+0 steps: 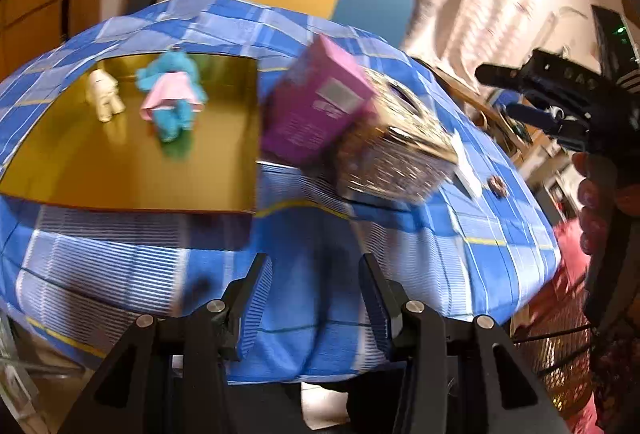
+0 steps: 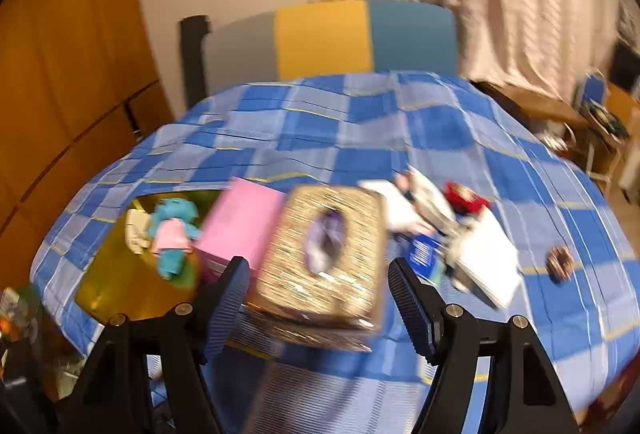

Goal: Organize soft objects
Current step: 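Reach the right gripper to the brown satin scrunchie and grasp it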

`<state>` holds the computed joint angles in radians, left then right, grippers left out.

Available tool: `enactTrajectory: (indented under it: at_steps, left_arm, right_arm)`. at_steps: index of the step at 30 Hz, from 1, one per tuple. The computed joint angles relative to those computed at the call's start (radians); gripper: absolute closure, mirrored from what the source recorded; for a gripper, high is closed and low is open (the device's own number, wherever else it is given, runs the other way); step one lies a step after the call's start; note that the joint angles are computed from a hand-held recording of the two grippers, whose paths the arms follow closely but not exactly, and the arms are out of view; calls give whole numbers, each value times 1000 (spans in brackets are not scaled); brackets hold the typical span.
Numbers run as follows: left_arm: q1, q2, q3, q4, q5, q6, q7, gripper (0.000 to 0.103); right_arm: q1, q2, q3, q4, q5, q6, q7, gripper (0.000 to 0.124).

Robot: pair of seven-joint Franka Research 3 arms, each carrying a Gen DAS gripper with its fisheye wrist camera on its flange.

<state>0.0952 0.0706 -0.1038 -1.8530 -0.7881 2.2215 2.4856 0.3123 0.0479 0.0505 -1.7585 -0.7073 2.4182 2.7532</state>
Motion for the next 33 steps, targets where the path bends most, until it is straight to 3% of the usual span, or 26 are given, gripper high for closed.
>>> enactTrajectory:
  at_steps: [6,12,14,17,19,25,33]
  left_arm:
    - [-40,-52,-14,-61,27,-20,53,58]
    - [-95,-89,-18,-100,61,-43,90,58]
    - [-113,-99,-21,-110,75,-42,101,58]
    - [-137,-99,-24,-108,92,-47,97,58]
    - [-148,-95,-27,-103,105,-50,81,58]
    - [-174,-75,-43,-85,147,-47,29,58]
    - [-196,-38,-67,-47,186,-28,-31,58]
  right_arm:
    - [-84,-174,0,-269,11,3,106,51]
    - [-196,-300,-1,-488,100,12,111,51]
    - [-239,-340,-24,-570,132,73,92,50]
    - [-316,-368,-32,-623,138,100,95,49]
    - [-373,-368,-27,-630,124,107,108,43]
    - [-483,-284,-45,-566,138,139,74,42]
    - [-470,-111,-113,-418,206,136,-53,42]
